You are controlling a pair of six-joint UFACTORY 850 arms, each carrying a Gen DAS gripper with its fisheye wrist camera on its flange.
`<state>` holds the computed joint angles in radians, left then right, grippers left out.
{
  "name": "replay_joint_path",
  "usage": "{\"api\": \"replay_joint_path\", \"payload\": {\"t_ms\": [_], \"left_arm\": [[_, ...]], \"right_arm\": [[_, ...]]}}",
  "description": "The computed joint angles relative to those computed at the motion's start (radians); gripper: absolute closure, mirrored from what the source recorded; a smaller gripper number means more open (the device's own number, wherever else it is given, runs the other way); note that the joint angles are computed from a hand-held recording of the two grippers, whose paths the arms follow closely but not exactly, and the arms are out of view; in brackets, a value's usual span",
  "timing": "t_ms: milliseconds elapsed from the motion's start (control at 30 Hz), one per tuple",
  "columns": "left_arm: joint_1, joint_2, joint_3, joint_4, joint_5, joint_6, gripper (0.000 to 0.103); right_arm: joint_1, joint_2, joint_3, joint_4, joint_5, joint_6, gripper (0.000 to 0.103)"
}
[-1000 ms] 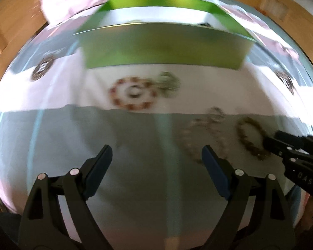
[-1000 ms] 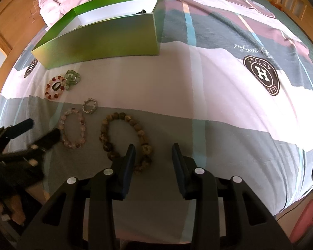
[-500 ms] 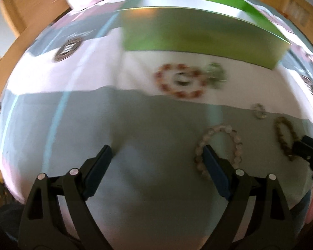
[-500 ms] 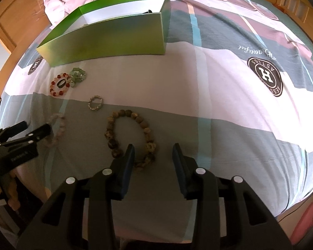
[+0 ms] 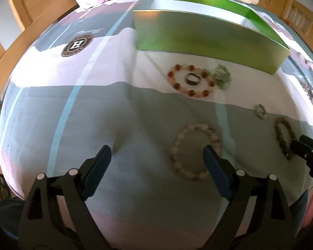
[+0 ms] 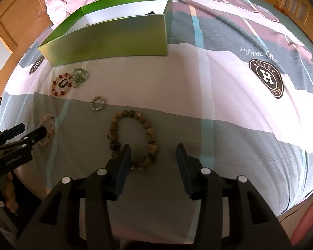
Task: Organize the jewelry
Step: 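Move the left tool over the pale pink bead bracelet while the right tool hovers at the brown bracelet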
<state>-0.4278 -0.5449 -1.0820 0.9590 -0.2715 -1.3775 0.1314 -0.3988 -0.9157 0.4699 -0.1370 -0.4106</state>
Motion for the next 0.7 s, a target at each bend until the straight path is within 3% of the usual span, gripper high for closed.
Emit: {"api": "replay_joint_path", "payload": {"t_ms": [200,700], "left_arm": [[-0.008,-0.006,-0.001,0.002,0.001,0.001,0.015],[0.002,-0.01,0.013,0.061,0.035,-0.062,0.011]], "right_arm": [[0.014,-0.005,0.001,-0.148,0.022,0.14,0.058],[0.017,-0.014,0.004,-0.119,0.052,0.112,0.057]]}}
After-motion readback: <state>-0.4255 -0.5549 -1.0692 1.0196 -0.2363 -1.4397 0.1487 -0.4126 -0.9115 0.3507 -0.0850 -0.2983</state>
